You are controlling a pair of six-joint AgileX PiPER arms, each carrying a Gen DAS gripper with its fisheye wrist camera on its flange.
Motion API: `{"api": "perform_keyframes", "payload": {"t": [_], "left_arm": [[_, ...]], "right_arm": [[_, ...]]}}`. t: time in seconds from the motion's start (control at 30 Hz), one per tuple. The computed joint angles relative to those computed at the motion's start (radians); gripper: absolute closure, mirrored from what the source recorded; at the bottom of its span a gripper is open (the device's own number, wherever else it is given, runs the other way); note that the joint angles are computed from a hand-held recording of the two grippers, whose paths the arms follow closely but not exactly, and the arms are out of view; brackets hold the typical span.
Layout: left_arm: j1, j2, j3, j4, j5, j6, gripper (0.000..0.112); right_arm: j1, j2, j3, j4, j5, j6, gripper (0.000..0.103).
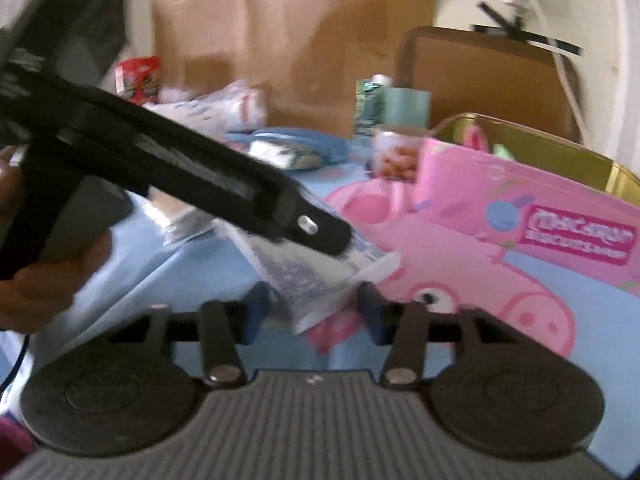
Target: Organize soft objects
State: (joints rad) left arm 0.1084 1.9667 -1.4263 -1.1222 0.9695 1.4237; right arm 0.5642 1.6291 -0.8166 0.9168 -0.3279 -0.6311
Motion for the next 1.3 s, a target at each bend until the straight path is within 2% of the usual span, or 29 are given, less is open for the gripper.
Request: {"api": "perform_keyframes", "payload": {"t": [0.07, 0.1, 0.23, 0.4, 0.47, 0.53, 0.63, 0.7, 0.73, 0.8, 0.87, 0.97, 1.07, 1.17, 1.23, 1.3], "left_arm": [[-0.008, -0.018, -0.012, -0.037, 0.02, 0.008, 0.037], [-0.019, -0.026, -0.018, -0.055, 0.019, 0.018, 0.037], [-0.104, -0.019, -0.1, -0.083, -0.022, -0.006, 0.037], [-0.232, 0.071, -0.277, -0.08, -0.092, -0.103, 0.035], [-0.286, 0.106, -0.326, -0.072, -0.149, -0.119, 0.032], [-0.338, 0.137, -0.364, -0.038, -0.225, -0.148, 0.022], [-0.387, 0.154, -0.365, 0.016, -0.329, -0.185, 0.017], [-0.367, 0.143, -0.331, -0.023, -0.317, -0.144, 0.017], [-0.348, 0.13, -0.298, -0.067, -0.303, -0.091, 0.018], [-0.307, 0.089, -0.215, -0.151, -0.292, 0.028, 0.017], [-0.248, 0.053, -0.136, -0.225, -0.247, 0.128, 0.017], [-0.122, 0.011, -0.043, -0.27, -0.145, 0.198, 0.016], [0.004, -0.018, 0.039, -0.322, -0.105, 0.277, 0.016], [0.121, -0.029, 0.092, -0.363, -0.129, 0.302, 0.016], [0.191, -0.002, 0.063, -0.334, -0.136, 0.219, 0.016], [0.24, 0.024, 0.04, -0.322, -0.163, 0.161, 0.016]], "right_arm": [[-0.022, -0.024, 0.029, -0.112, -0.029, 0.149, 0.052], [-0.022, -0.034, 0.04, -0.122, -0.064, 0.167, 0.052], [-0.024, -0.07, 0.068, -0.068, -0.215, 0.098, 0.052], [-0.161, -0.07, 0.045, -0.121, -0.221, 0.159, 0.053], [-0.203, -0.053, 0.026, -0.098, -0.227, 0.152, 0.053], [-0.216, -0.002, -0.023, -0.03, -0.256, 0.101, 0.053], [-0.212, 0.102, -0.141, 0.193, -0.33, -0.123, 0.051], [-0.229, 0.154, -0.192, 0.27, -0.357, -0.183, 0.051], [-0.24, 0.155, -0.188, 0.271, -0.346, -0.158, 0.051], [-0.25, 0.137, -0.148, 0.205, -0.357, -0.037, 0.05], [-0.241, 0.119, -0.114, 0.179, -0.385, 0.027, 0.05], [-0.212, 0.085, -0.062, 0.134, -0.44, 0.129, 0.05], [-0.165, 0.058, -0.034, 0.092, -0.479, 0.175, 0.05], [-0.131, 0.052, -0.062, 0.011, -0.411, 0.186, 0.05], [-0.125, 0.055, -0.102, -0.086, -0.282, 0.215, 0.05], [-0.134, 0.085, -0.177, -0.245, -0.114, 0.32, 0.05]]}}
